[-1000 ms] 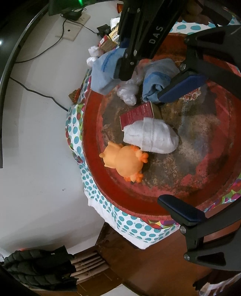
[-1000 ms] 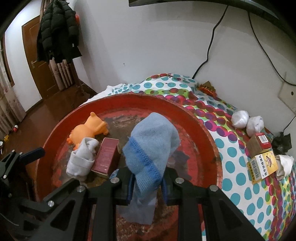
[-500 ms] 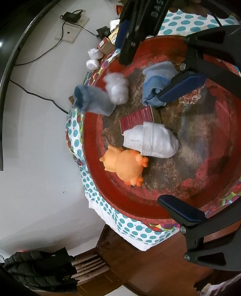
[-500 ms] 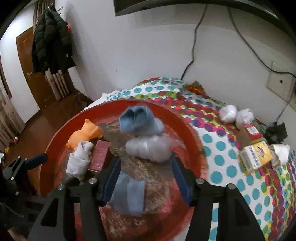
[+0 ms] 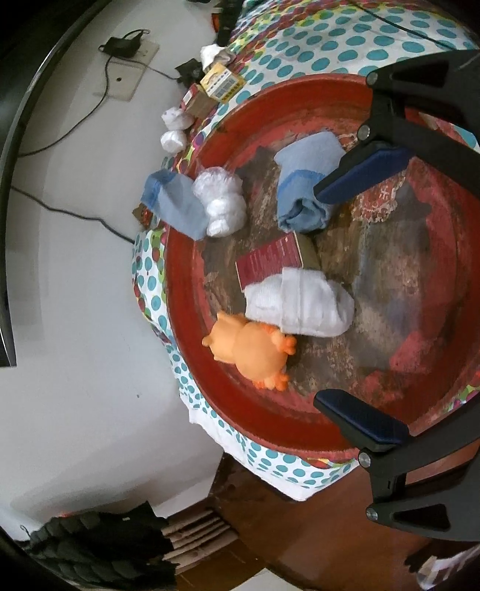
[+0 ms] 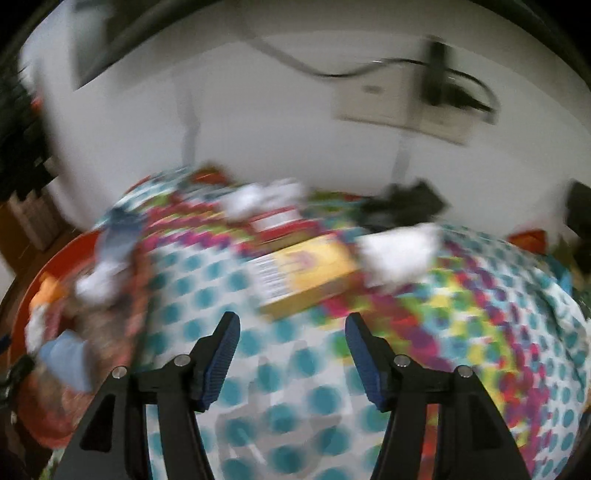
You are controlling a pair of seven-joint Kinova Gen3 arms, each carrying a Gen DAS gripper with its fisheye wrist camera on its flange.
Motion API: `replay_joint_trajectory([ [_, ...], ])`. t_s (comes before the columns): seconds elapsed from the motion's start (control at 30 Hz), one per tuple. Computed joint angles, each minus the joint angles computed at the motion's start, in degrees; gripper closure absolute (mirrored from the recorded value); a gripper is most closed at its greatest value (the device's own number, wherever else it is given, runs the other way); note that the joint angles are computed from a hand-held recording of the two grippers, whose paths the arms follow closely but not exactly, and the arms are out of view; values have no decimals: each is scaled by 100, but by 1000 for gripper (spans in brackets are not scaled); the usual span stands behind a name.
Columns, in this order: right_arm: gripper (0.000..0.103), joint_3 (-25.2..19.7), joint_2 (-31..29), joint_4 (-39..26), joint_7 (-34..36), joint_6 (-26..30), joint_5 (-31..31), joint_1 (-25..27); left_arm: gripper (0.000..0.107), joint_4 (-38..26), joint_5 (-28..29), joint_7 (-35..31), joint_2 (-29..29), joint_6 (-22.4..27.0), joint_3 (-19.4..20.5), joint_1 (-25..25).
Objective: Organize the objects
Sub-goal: 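Move the right gripper to the rolled white sock and grasp it, then hold the white sock in the right gripper while moving the left gripper toward the yellow box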
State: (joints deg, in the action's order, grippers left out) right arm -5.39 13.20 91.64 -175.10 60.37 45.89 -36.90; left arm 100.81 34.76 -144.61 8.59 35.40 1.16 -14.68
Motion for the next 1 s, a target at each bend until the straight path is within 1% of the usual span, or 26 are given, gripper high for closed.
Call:
replay_joint_trajectory([
  [0.1,40,137,-110,184,-154,-90,-70,257,7,91,5,-89,-38,-149,27,35],
  [0.2,40,227,-34,206,-332,-106,5,441,6,134,85,-177,-49,-209,36,31],
  [0.27,39,267,50,150,-337,-174,-42,579,6,126,176,-237,-44,-156,35,-4],
  [0.37,39,413,156,186,-653,-497,20,738,6,106,330,-356,-31,-36,35,-60],
  [0.43,35,505,190,245,-747,-797,29,837,5,135,408,-482,-42,-38,42,-66],
  [0.47,33,449,238,213,-661,-900,-50,991,5,154,461,-565,-51,-39,48,-71],
  [0.53,33,502,432,24,-414,-890,-293,1108,5,162,514,-658,-57,5,41,-68],
  [0.6,33,658,612,-153,-393,-759,-408,1039,5,165,537,-704,-57,59,27,-57],
  [0.67,33,710,725,-256,-269,-663,-463,1029,5,200,502,-709,-69,0,17,-9],
  [0.77,32,696,933,-511,182,-417,-672,1085,5,276,382,-686,-109,-183,21,85],
  [0.83,32,815,923,-440,222,-490,-579,974,5,315,416,-800,-133,-200,37,85],
  [0.9,33,857,874,-350,169,-649,-599,990,5,390,615,-1087,-174,-213,61,42],
  [0.97,33,861,898,-394,265,-619,-625,992,5,436,718,-1260,-204,-211,49,48],
  [1.0,35,858,894,-392,322,-636,-624,990,5,456,714,-1269,-219,-240,35,74],
])
